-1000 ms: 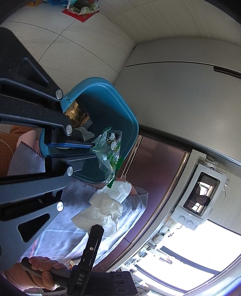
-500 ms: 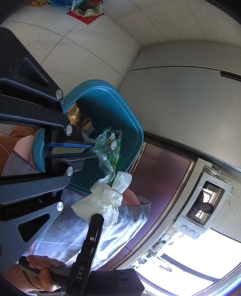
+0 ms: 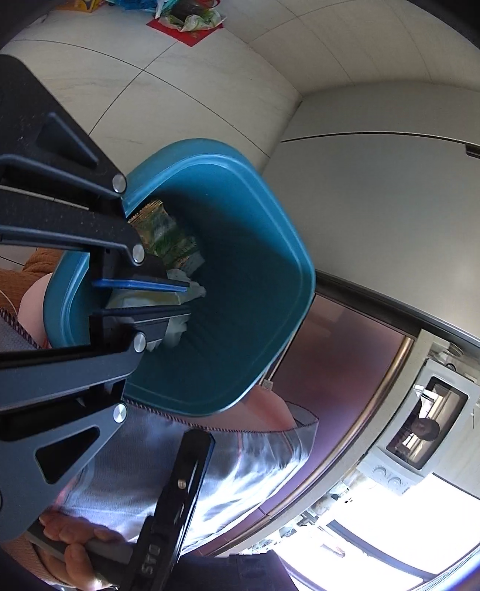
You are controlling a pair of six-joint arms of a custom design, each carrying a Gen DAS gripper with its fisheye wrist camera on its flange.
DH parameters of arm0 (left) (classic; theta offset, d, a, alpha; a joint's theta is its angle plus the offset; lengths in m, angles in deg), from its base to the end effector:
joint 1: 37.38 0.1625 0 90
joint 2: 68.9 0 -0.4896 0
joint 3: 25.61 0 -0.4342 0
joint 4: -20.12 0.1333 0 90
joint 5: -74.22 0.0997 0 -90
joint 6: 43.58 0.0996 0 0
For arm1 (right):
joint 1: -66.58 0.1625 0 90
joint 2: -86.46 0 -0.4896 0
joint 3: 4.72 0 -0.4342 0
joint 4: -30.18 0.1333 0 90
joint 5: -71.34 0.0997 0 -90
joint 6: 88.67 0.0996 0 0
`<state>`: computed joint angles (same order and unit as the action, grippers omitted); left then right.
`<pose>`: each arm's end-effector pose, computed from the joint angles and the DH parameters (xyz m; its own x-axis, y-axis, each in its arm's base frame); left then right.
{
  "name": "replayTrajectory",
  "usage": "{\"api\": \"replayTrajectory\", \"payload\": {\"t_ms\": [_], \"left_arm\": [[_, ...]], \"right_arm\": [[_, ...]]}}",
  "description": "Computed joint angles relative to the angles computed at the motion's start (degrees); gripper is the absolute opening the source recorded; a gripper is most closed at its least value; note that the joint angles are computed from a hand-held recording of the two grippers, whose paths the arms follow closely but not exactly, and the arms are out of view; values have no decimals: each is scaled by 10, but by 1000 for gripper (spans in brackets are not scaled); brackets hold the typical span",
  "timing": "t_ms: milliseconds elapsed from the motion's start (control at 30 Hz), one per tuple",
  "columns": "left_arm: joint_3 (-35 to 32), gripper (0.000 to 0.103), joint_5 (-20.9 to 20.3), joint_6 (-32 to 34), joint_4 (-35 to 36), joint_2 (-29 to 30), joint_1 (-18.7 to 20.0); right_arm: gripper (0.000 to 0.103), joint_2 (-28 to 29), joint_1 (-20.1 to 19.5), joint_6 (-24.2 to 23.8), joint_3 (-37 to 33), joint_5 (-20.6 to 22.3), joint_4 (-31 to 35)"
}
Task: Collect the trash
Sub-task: 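Open both grippers over the teal bin to drop wrapper and tissue, then move both grippers back toward the last paper cup and foam net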
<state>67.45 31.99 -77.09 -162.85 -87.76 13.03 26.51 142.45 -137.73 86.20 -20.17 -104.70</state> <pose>-0.2849 -0.6694 -0.1283 -0.8916 -0.1988 -0.4069 0.1333 0.7435 -0.6553 -0.0535 -0.7477 0.2902 -0.8132 -0.5471 0.1984 -0.5758 0.8058 -0.1382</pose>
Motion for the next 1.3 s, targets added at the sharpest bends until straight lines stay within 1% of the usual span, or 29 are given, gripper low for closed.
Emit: {"api": "replayTrajectory", "payload": {"t_ms": [133,300,400,567,633,733,833,1000,1167,1300], "left_arm": [[2,6,-3,10,-18,4,-3],[4,14,0,42,-48,8,-19],[1,20,-6,71,-70,12,-32],[-20,26,-28,114,-82,25,-50],[-31,26,-43,127,-83,31,-55],[-53,26,-68,145,-72,44,-63],[-79,26,-92,161,-55,58,-70],[-138,27,-138,197,-11,91,-83],[-214,28,-186,229,49,134,-96],[-290,31,-215,257,106,177,-107]], "right_arm": [[18,-10,-7,-3,3,13,5],[22,-31,-19,-18,12,38,14],[23,-50,-29,-33,20,58,13],[24,-88,-52,-49,36,94,7],[24,-103,-62,-53,43,105,-5],[27,-124,-80,-55,50,123,-15],[28,-142,-99,-53,55,137,-32],[28,-179,-139,-33,74,159,-81],[28,-198,-179,8,68,176,-124],[31,-207,-215,35,54,187,-146]]}}
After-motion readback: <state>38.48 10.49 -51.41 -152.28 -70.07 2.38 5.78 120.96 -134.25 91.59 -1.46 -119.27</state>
